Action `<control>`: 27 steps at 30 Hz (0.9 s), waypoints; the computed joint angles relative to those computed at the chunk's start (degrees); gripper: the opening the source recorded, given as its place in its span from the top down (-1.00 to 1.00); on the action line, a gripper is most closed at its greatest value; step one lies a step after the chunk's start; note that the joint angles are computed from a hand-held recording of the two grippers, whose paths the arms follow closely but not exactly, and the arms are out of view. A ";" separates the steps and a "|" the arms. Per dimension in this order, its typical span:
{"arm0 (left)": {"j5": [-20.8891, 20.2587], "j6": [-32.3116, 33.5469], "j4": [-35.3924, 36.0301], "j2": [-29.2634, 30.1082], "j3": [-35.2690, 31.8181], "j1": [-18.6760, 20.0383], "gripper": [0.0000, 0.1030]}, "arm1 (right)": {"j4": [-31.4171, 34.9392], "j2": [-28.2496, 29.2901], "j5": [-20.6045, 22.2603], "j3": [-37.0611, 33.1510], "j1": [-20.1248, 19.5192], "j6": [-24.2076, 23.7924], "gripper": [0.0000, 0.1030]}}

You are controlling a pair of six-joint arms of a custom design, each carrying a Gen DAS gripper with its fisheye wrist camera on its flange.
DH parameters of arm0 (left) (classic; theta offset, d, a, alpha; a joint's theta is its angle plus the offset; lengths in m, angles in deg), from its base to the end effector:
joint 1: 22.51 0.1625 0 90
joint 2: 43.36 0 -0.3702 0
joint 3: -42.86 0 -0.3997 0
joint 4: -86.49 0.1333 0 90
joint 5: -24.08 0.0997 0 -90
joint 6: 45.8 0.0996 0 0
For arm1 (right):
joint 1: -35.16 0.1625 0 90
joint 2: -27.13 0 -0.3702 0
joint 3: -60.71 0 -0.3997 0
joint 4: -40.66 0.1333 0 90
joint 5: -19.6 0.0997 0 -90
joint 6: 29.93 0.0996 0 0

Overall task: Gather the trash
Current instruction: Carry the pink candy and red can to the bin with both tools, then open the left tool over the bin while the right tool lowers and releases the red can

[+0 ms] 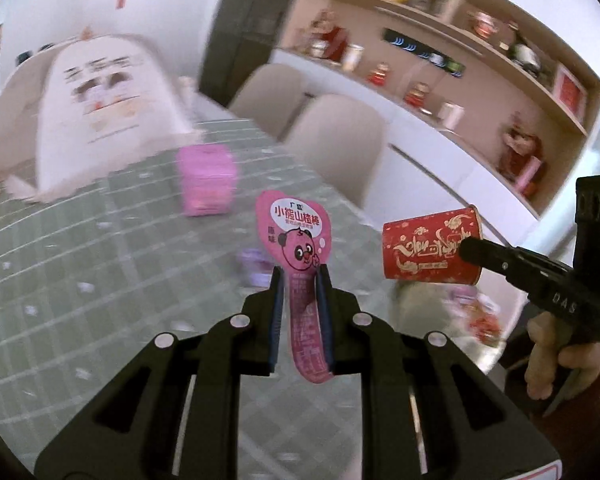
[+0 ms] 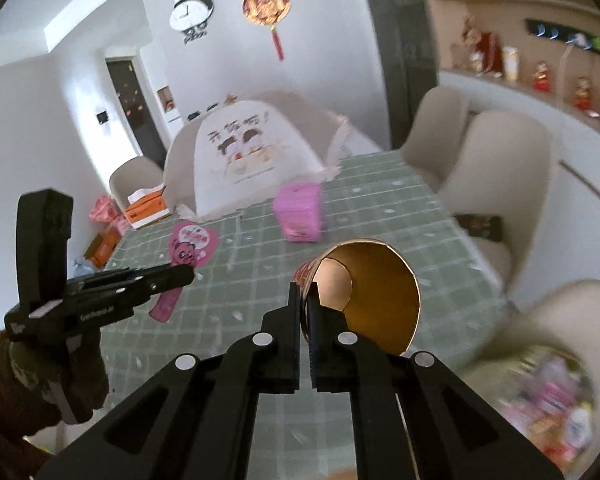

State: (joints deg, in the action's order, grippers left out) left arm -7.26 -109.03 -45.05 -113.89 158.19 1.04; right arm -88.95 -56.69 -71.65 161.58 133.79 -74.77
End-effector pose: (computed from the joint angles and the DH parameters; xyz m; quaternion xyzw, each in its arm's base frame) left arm -0.3744 -0.4014 0.1725 0.0384 0.8707 -0.4326 0.2306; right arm 0.2125 -0.5263 0.3596 0.4392 -0.8768 0.1826 0.0709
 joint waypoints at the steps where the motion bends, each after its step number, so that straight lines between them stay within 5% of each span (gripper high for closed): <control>1: -0.18 0.95 -1.19 2.32 -1.44 -0.28 0.70 | 0.72 -1.56 0.28 0.02 -1.12 -0.82 0.89; 9: -5.84 10.99 -15.23 22.95 -15.68 -0.90 0.70 | 5.33 -13.13 2.94 -1.60 -13.32 -8.87 0.89; 17: -15.81 20.95 -20.74 38.57 -31.96 2.03 0.70 | 6.57 -15.22 6.36 -6.90 -23.82 -9.87 0.89; 23: -22.82 26.51 -12.37 49.68 -48.14 6.30 0.70 | 6.20 -14.09 7.11 -9.65 -27.70 -9.07 0.89; 27: -26.48 24.42 -2.07 55.78 -57.64 9.73 0.70 | 6.70 -12.55 7.45 -10.99 -29.63 -7.99 0.89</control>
State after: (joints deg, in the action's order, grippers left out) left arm -33.73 -84.60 -47.12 -58.11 100.55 10.77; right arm -82.25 -69.25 -64.20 150.60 104.16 -82.76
